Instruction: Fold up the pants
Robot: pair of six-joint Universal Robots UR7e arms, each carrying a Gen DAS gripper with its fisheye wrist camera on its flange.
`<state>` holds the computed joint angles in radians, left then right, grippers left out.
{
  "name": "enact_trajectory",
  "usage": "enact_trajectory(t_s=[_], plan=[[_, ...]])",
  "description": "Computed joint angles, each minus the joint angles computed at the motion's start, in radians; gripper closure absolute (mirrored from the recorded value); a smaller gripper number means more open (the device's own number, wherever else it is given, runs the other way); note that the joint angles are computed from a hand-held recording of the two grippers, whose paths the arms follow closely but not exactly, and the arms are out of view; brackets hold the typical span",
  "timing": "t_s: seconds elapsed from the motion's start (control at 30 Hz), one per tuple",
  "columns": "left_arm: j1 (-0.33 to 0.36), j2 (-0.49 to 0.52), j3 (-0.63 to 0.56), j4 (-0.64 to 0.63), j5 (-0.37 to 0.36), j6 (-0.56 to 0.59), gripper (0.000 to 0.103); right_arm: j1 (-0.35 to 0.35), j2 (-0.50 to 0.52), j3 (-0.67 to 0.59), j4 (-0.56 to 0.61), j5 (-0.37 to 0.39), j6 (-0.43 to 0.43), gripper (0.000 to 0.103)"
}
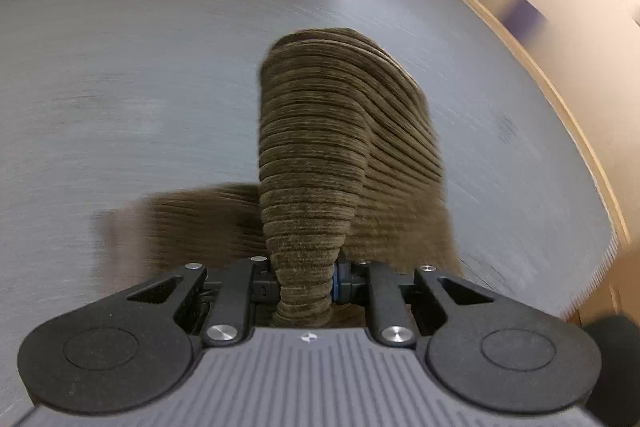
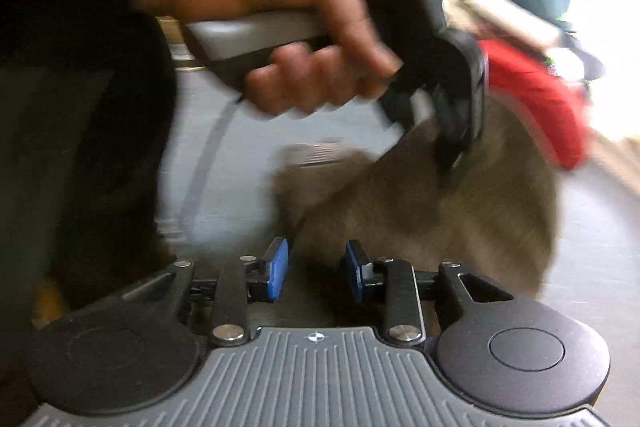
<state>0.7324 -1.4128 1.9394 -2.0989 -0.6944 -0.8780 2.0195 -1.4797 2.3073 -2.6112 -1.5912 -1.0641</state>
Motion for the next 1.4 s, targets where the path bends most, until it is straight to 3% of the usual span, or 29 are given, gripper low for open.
enact_trajectory(t_s=[0.07,0.13,0.17,0.2,0.27,0.3,0.37,0.47,0.57,0.7,0.87,0.97,1.07,1.13,1.2,1.23,1.27,1.37,1.4], plan=[[0.008,-0.064,0.015,0.106,0.037,-0.099,0.080,-0.015,-0.033,0.004,0.034,0.080,-0.028,0.072],[0.016,-0.109,0.014,0.246,0.069,-0.226,0.069,-0.029,-0.029,-0.013,0.032,0.103,0.033,0.072],[0.021,-0.124,0.012,0.301,0.080,-0.282,0.056,-0.034,-0.016,-0.024,0.008,0.094,0.081,0.069],[0.027,-0.137,0.004,0.369,0.094,-0.353,0.035,-0.036,0.002,-0.035,-0.024,0.072,0.133,0.067],[0.015,-0.176,0.006,0.482,0.159,-0.492,0.024,-0.046,0.054,-0.067,-0.080,0.009,0.269,0.050],[0.008,-0.197,0.020,0.481,0.178,-0.521,0.024,-0.050,0.078,-0.088,-0.083,-0.023,0.342,0.045],[0.015,-0.235,0.059,0.373,0.160,-0.499,0.020,-0.064,0.119,-0.131,-0.073,-0.064,0.496,0.042],[0.049,-0.217,0.069,0.277,0.067,-0.457,0.016,-0.093,0.167,-0.164,-0.073,-0.041,0.656,0.041],[0.083,-0.187,0.056,0.253,-0.013,-0.382,0.015,-0.096,0.218,-0.198,-0.076,-0.024,0.754,0.028],[0.108,-0.176,0.058,0.230,-0.058,-0.272,0.002,-0.076,0.324,-0.281,-0.076,-0.085,0.802,0.027],[0.189,-0.121,0.041,0.172,-0.124,-0.156,0.002,-0.067,0.448,-0.390,0.051,-0.161,0.889,0.021],[0.242,-0.105,0.057,0.051,-0.195,-0.039,0.002,-0.081,0.490,-0.428,0.085,-0.183,0.975,0.016],[0.293,-0.099,0.078,-0.059,-0.256,0.009,0.001,-0.092,0.517,-0.457,0.121,-0.208,0.959,0.016],[0.304,-0.091,0.082,-0.090,-0.258,0.029,0.001,-0.104,0.518,-0.462,0.125,-0.196,0.967,0.016],[0.296,-0.089,0.091,-0.104,-0.248,0.028,0.003,-0.118,0.524,-0.469,0.140,-0.173,0.994,0.020],[0.290,-0.087,0.093,-0.109,-0.243,0.030,0.005,-0.122,0.526,-0.469,0.137,-0.164,0.995,0.027],[0.289,-0.085,0.095,-0.122,-0.243,0.037,0.013,-0.124,0.522,-0.467,0.136,-0.147,0.984,0.041],[0.262,-0.076,0.078,-0.092,-0.228,0.039,0.028,-0.122,0.506,-0.472,0.125,-0.108,0.929,0.062],[0.244,-0.074,0.076,-0.086,-0.221,0.059,0.036,-0.131,0.495,-0.477,0.123,-0.075,0.924,0.064]])
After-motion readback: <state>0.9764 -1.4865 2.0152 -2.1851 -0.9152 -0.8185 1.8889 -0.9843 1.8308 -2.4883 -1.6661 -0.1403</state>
